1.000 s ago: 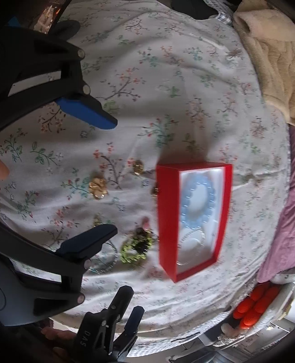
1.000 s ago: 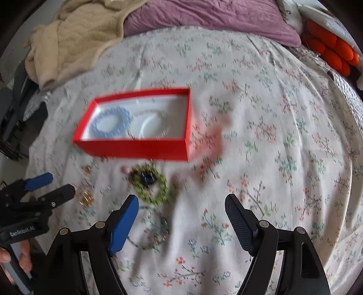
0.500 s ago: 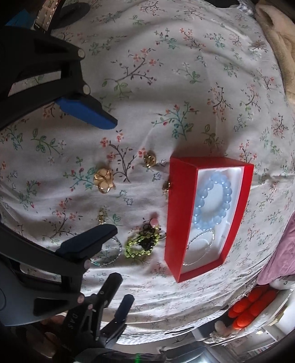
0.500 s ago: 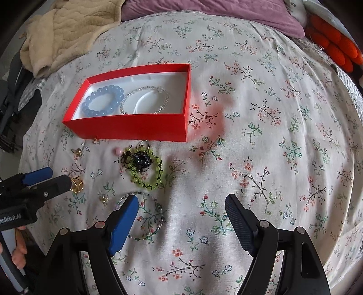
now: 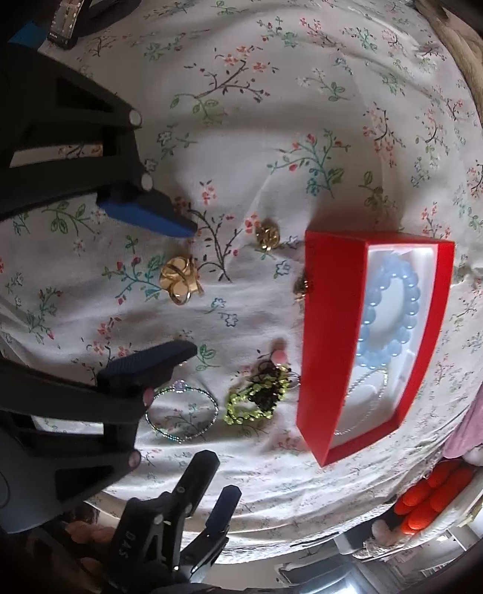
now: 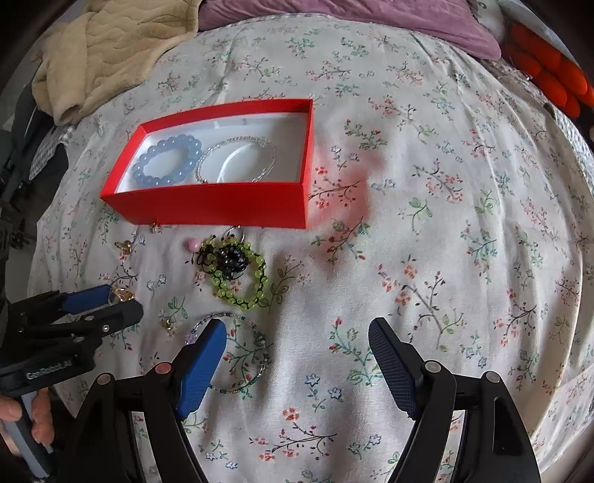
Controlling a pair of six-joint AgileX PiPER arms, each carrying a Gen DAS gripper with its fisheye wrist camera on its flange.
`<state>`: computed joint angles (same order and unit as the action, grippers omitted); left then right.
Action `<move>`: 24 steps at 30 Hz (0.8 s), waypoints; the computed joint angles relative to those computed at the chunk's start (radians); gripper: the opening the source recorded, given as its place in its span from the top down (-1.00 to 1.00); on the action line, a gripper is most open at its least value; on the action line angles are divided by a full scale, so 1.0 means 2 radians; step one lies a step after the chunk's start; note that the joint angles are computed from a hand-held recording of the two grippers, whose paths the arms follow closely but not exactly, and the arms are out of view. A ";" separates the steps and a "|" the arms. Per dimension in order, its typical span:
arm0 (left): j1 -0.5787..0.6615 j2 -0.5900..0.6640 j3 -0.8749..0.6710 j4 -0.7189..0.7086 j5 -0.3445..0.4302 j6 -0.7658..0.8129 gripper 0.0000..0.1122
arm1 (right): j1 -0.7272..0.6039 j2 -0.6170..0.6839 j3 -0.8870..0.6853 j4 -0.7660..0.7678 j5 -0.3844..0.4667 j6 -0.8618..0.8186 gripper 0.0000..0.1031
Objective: Organize jewelry
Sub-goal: 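Grasp the gold ring with left tool while right tool grasps the green-silver beaded strand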
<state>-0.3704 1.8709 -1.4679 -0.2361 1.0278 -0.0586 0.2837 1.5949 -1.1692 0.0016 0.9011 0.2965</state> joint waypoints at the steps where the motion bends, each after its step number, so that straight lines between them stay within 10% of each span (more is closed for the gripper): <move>1: -0.003 0.002 -0.001 0.004 0.000 -0.002 0.07 | -0.002 0.003 0.000 0.007 0.001 -0.008 -0.56; 9: -0.020 0.010 -0.003 0.028 -0.010 -0.015 0.49 | -0.006 0.037 -0.008 0.040 0.009 -0.028 -0.56; 18: -0.012 0.005 0.005 0.018 -0.014 0.002 0.49 | 0.016 0.069 -0.016 0.036 -0.001 -0.015 -0.54; 24: -0.003 -0.004 0.013 0.013 -0.014 0.012 0.49 | 0.032 0.065 -0.011 0.021 -0.010 -0.006 -0.11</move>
<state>-0.3771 1.8620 -1.4410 -0.2106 1.0000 -0.0339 0.3481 1.7251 -1.1910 0.0427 0.8803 0.2853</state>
